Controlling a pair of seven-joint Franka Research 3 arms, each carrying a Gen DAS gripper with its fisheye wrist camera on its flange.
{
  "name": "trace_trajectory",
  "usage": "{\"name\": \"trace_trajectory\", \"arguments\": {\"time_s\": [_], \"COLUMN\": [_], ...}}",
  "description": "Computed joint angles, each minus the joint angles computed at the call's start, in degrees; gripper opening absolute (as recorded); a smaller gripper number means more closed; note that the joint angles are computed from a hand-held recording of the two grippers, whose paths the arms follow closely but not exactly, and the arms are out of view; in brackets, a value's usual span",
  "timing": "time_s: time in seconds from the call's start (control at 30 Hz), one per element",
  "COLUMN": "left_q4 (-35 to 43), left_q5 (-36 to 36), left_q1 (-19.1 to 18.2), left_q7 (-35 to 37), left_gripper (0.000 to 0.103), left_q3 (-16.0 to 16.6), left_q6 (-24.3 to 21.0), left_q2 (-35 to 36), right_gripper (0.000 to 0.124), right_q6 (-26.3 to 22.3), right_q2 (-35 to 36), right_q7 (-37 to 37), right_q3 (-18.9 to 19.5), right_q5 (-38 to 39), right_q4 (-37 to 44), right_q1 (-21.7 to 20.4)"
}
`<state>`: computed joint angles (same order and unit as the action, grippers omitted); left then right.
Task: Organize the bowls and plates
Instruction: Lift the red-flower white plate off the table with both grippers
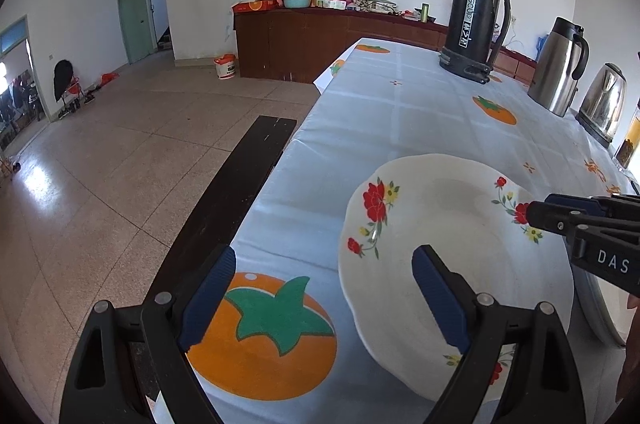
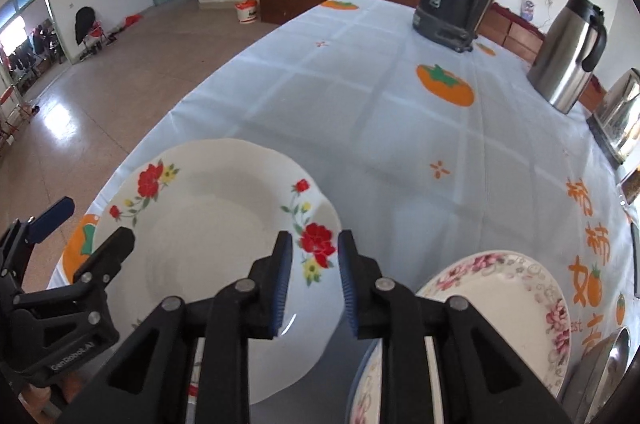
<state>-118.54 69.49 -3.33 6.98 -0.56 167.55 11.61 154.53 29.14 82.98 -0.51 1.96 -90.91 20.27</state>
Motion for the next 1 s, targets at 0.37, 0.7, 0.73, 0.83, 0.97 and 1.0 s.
{"name": "trace_trajectory", "arguments": {"time_s": [0.37,0.7,0.73,0.83,0.97,1.0], "left_q4": [-0.17,-0.98,-1.04,-1.01,-1.12,-1.09], "left_q5": [-4.66,-8.52,-8.62,-9.13,-8.85,-8.73], "left_q1": [0.11,-0.12,-0.29,-0.66,-0.99,-1.09], "left_q7": [5.12,9.57,9.46,9.87,8.87,8.52], "left_gripper": [0.092,0.055,0.052,0.037,0.033,0.031], "left_q3": [0.01,0.29,0.49,0.64,0.98,1.0], "left_q6": [1.3,3.19,3.12,2.64,2.04,1.61], "left_q2": [0.51,0.69,0.66,0.75,0.53,0.45], "right_gripper": [0.026,0.028,0.027,0.027,0.027,0.027], "right_q6": [-3.19,5.87,7.59,10.87,15.6,16.84], "right_q2": [-1.43,-6.73,-7.31,-7.93,-8.2,-8.2], "right_q7": [-1.77,-9.24,-10.76,-15.73,-20.87,-22.24], "right_q3": [2.1,5.78,6.67,9.49,11.39,12.03], "right_q5": [3.97,12.22,13.81,19.22,23.53,24.54], "right_q4": [-1.93,-13.3,-14.76,-16.91,-18.91,-19.36], "right_q1": [-2.23,-4.38,-4.98,-7.07,-7.92,-8.25]}}
